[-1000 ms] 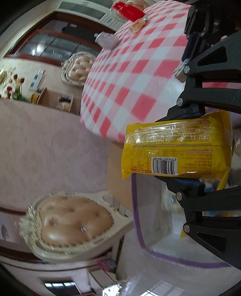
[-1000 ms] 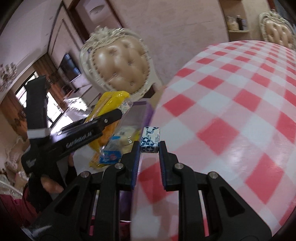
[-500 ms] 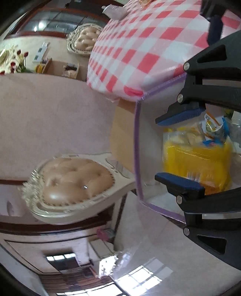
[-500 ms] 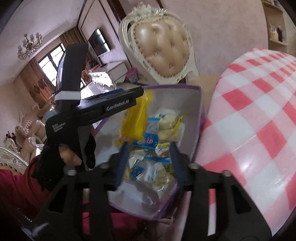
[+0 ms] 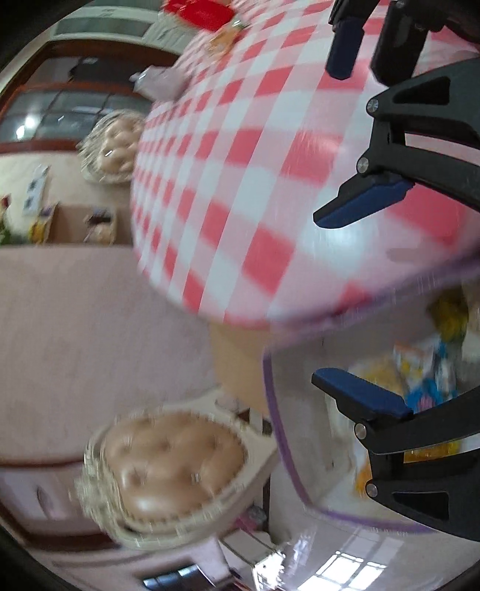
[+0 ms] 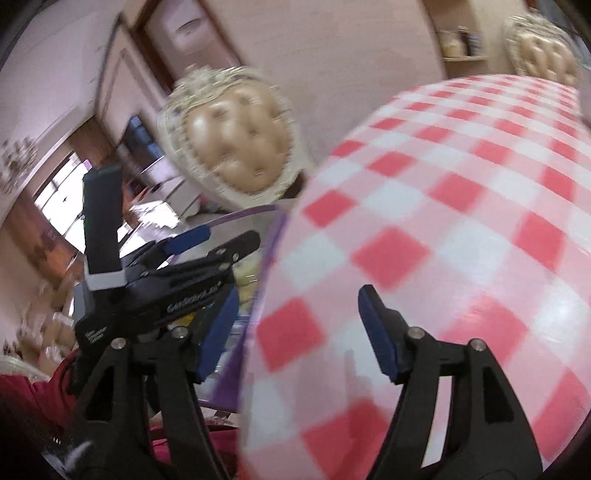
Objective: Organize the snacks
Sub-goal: 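Carry the yellow bag and candy to the clear box and open both tools, then grasp the green lemon-print packet with the right tool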
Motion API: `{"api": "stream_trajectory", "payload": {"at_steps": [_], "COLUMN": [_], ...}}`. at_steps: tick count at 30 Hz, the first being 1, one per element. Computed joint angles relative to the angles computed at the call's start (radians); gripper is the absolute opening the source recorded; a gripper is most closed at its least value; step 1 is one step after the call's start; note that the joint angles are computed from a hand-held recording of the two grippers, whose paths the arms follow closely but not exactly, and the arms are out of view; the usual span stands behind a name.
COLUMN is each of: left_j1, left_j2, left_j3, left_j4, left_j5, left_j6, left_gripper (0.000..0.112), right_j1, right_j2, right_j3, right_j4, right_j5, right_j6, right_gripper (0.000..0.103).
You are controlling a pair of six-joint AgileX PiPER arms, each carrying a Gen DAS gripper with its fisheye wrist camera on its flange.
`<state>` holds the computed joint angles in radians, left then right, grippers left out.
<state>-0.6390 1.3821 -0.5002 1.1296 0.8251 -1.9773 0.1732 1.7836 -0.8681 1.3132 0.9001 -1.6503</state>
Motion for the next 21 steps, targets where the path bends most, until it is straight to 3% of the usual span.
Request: {"api": "stream_trajectory", "payload": {"at_steps": [4,10,16,21], "left_j1": [0.031,0.039,0.005,-0.021], "left_j2": [0.184,0.467,0.809,1.094], "left_j3": [-0.241,-0.616,-1.194,-1.694], "left_j4": [-0.126,-0.14,-0.424,-0.507], "left_j5": [-0.109,-0.25,-0.169,-0.086], "left_j6": [0.196,0.204,0.53,0.717], "left_gripper": [0.081,0.081,0.081,0.081], "right_j1": [-0.128,-0.335,-0.57,-0.708], "right_j2": [0.025,0.057,0.164,0.302], "right_j3": [-0.055,-0.147,-0.291,-0.473], "right_j4": [-0.07,-0.142,-0.124,-0.123], "right_j5": [-0.004,-0.027,-0.067,-0.095], "right_j6": [0.108,0.188,0.252,0.436], "right_gripper": [0.075,0.077,0.078,0.078]}}
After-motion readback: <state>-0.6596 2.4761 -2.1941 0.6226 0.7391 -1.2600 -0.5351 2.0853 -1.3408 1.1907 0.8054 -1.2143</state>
